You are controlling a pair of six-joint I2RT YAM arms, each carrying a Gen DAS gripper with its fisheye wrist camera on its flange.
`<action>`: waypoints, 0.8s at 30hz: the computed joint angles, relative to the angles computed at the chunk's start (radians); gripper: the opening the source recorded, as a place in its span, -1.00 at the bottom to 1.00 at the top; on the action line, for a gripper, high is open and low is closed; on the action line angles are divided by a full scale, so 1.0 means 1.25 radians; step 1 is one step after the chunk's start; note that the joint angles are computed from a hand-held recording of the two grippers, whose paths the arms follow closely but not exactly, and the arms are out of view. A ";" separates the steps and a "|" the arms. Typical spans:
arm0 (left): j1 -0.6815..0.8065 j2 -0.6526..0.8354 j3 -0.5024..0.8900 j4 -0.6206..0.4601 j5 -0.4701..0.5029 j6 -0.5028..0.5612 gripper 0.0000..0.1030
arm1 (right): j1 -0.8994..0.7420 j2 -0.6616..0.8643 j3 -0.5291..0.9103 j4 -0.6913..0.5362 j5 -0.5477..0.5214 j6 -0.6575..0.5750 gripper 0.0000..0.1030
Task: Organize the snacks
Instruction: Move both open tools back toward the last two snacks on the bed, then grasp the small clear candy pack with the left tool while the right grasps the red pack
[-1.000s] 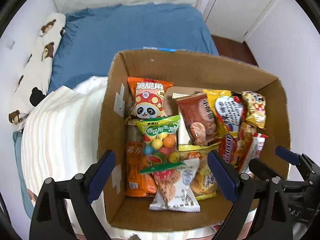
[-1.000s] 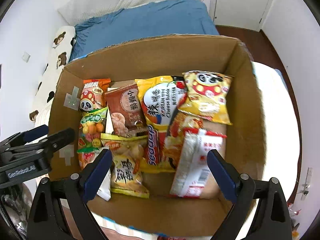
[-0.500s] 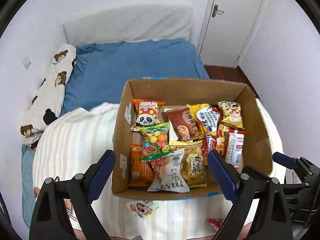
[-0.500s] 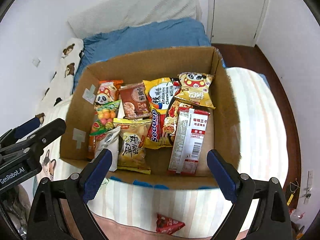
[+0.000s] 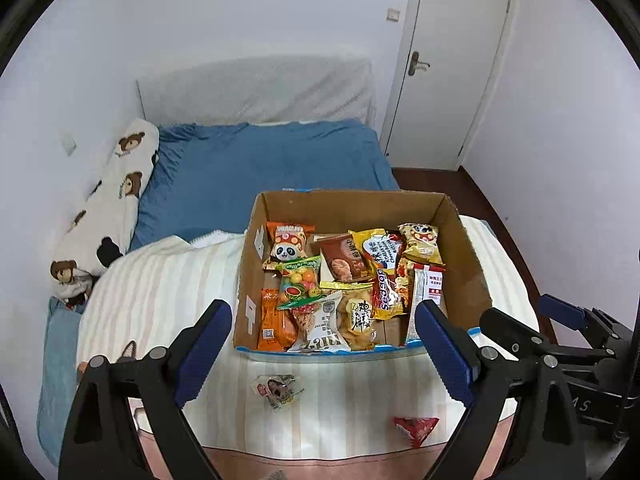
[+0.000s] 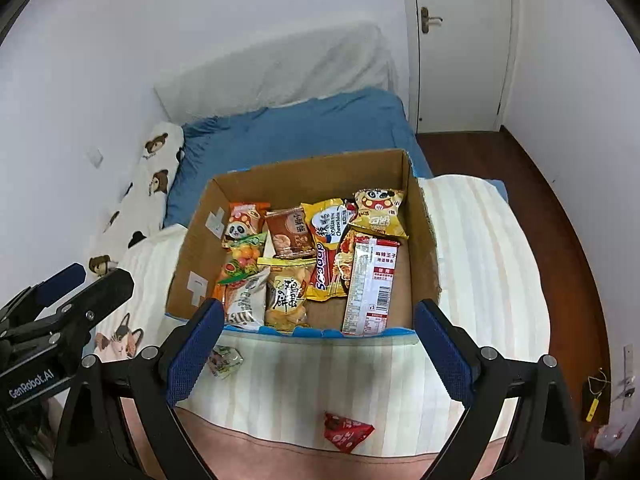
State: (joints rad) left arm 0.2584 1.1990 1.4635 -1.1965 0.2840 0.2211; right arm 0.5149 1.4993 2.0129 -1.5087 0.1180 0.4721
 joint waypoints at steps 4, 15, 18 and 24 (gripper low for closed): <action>0.035 -0.016 0.010 -0.038 0.034 0.015 0.82 | 0.011 -0.034 -0.016 -0.010 -0.010 0.024 0.90; 0.185 -0.082 -0.315 0.040 -0.027 0.106 0.82 | -0.090 -0.243 -0.602 0.173 -0.281 0.137 0.95; 0.206 -0.042 -0.407 0.102 -0.048 0.128 0.82 | -0.109 -0.254 -0.746 0.242 -0.330 0.170 0.95; 0.179 0.107 -0.446 0.208 -0.042 0.079 1.00 | -0.112 -0.222 -0.858 0.325 -0.362 0.199 0.95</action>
State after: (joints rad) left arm 0.4818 1.3331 0.9058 -0.9365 0.2315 0.3197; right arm 0.3743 1.2221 0.9409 -1.1020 -0.3349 0.7204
